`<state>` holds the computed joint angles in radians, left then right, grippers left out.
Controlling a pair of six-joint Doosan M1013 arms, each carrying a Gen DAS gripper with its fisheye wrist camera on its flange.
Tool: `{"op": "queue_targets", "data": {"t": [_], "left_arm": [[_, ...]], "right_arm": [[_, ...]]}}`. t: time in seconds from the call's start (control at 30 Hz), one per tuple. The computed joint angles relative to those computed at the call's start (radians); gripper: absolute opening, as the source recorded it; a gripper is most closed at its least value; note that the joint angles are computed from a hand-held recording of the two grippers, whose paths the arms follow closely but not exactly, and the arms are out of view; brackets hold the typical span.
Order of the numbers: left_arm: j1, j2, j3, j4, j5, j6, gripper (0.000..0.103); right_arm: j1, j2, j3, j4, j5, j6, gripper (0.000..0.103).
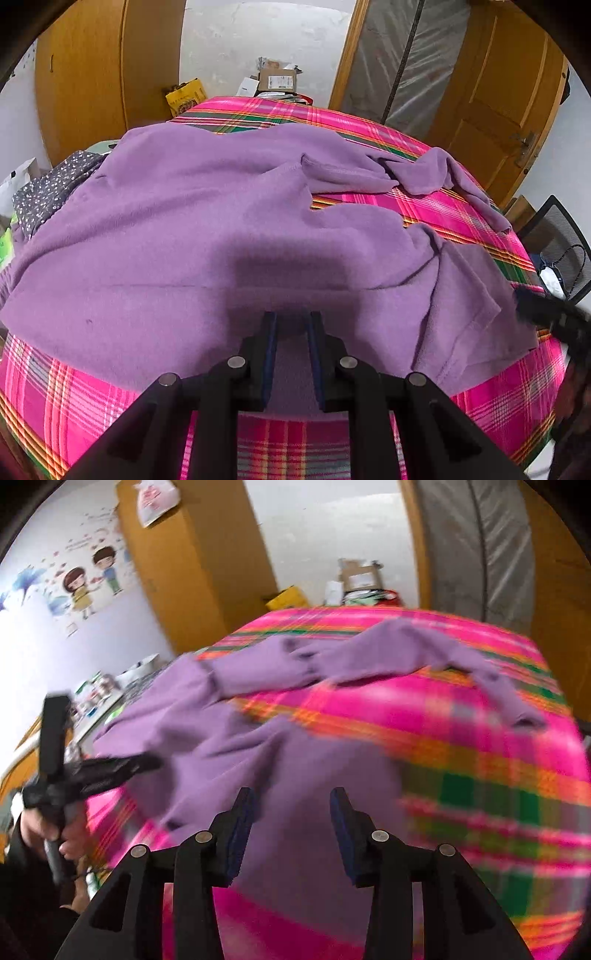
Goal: Fold clothes
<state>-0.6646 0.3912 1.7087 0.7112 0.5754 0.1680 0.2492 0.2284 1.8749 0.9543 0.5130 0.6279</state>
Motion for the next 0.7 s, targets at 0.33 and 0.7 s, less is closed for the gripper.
{"op": "queue_targets", "data": {"t": [0.33, 0.7], "left_arm": [[-0.029, -0.027, 0.029, 0.054, 0.009, -0.048, 0.017], [-0.032, -0.033, 0.033, 0.062, 0.01, -0.058, 0.017]], "right_arm": [[0.036, 0.069, -0.019, 0.149, 0.028, 0.027, 0.044], [0.021, 0.058, -0.006, 0.266, -0.021, -0.041, 0.006]]}}
